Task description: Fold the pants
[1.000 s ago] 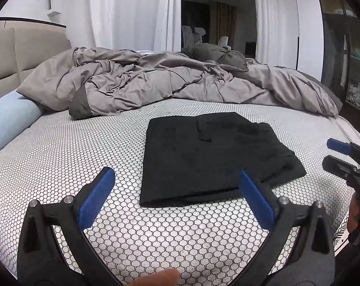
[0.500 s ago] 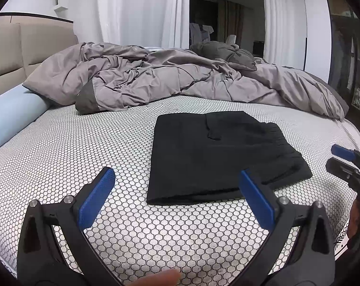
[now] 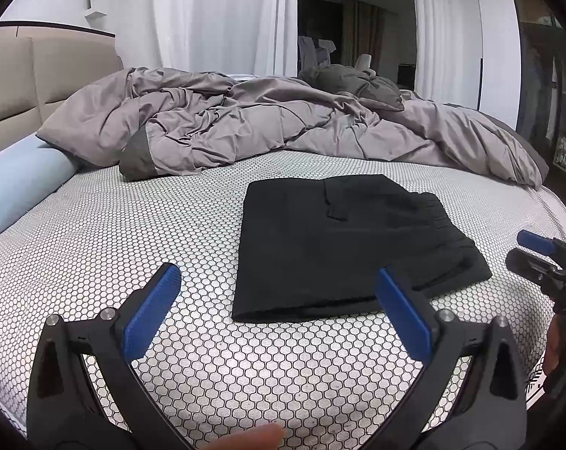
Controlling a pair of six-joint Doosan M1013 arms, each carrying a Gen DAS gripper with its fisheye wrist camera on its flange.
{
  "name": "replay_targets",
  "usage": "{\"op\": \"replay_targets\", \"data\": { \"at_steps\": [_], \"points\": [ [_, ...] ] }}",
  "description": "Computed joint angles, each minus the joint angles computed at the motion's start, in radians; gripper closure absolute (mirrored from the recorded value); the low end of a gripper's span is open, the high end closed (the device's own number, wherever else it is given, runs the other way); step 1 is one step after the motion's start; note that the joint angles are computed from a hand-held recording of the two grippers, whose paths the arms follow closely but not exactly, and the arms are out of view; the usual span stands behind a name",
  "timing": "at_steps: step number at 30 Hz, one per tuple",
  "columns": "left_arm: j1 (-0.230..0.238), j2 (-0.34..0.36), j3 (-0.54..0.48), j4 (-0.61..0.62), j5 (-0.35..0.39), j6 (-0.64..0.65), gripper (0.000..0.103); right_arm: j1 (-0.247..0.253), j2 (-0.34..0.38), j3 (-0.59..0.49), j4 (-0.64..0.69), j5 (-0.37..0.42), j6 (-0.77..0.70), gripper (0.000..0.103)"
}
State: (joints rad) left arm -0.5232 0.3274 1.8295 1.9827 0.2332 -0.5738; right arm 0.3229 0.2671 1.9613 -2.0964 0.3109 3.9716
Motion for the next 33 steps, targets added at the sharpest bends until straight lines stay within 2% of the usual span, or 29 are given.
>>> {"op": "replay_targets", "data": {
  "at_steps": [8,10,13,19,25,33],
  "points": [
    [0.011,0.001,-0.002,0.011,-0.012,0.003,0.000,-0.001,0.008,-0.008,0.021,-0.014,-0.032,0.000],
    [0.013,0.001,-0.002,0.027,-0.015,-0.011,0.000,-0.001,0.013,-0.016,0.094,-0.019,-0.103,0.000],
    [0.013,0.002,-0.001,0.020,-0.013,-0.006,0.000,-0.005,0.017,-0.021,0.135,-0.031,-0.136,0.000],
    [0.017,0.002,-0.002,0.036,-0.020,-0.017,0.000,-0.006,0.016,-0.018,0.098,-0.026,-0.096,0.000],
    [0.018,0.002,-0.002,0.046,-0.020,-0.025,0.000,-0.006,0.017,-0.019,0.120,-0.028,-0.123,0.000],
    [0.019,0.001,-0.006,-0.002,-0.023,0.013,0.000,-0.008,0.017,-0.019,0.122,-0.022,-0.123,0.000]
  ]
}}
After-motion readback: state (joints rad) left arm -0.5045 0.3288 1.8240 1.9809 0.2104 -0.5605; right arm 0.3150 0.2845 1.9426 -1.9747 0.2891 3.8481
